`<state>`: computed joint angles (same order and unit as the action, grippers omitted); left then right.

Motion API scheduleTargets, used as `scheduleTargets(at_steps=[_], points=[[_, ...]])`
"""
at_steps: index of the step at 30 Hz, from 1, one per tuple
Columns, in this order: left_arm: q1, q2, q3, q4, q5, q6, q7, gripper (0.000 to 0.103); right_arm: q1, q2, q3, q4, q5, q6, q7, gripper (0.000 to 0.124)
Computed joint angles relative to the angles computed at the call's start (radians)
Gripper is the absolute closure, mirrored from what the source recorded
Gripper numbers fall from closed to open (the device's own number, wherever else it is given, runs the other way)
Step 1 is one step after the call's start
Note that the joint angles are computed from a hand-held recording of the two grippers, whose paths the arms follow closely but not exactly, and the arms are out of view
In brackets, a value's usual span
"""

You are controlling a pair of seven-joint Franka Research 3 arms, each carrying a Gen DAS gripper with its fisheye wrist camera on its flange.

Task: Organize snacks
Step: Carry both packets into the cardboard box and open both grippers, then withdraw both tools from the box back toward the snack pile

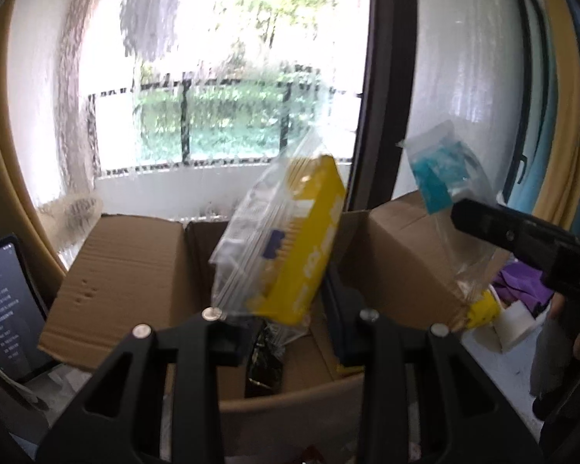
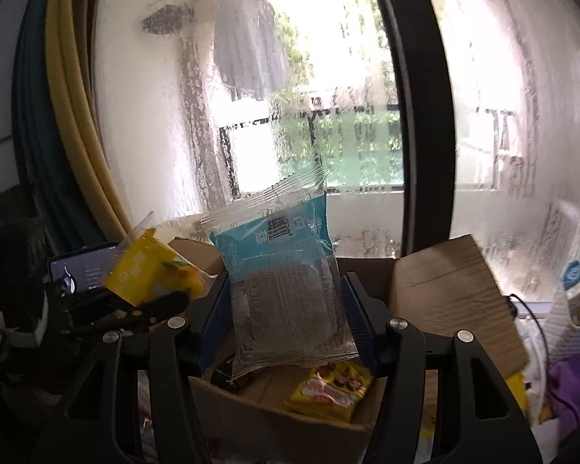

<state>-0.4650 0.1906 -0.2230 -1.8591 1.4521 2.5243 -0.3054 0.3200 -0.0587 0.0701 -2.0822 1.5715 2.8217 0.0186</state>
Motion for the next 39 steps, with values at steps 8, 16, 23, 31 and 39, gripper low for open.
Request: scheduleTargets(at_steps=[8, 16, 23, 31, 39], points=[[0.023, 0.09, 0.034, 0.094, -0.158, 0.055, 0.11, 0.07, -0.009, 0.12, 0.021, 0.111, -0.134, 0.007, 0.145, 0.064], [0.02, 0.168, 0.073, 0.173, -0.338, 0.068, 0.236, 0.067, -0.034, 0.216, 0.05, 0.215, -0.246, 0.014, 0.267, 0.064], [0.0, 0.182, 0.115, 0.187, -0.336, 0.09, 0.197, 0.051, -0.049, 0.293, 0.072, 0.284, -0.408, 0.014, 0.497, 0.061], [0.015, 0.104, 0.113, 0.101, -0.28, 0.123, 0.133, 0.037, -0.089, 0.272, 0.108, 0.256, -0.401, 0.038, 0.513, 0.053], [0.009, 0.03, 0.058, 0.041, -0.248, 0.064, 0.113, 0.036, -0.07, 0.153, 0.084, 0.15, -0.329, 0.038, 0.43, 0.053]])
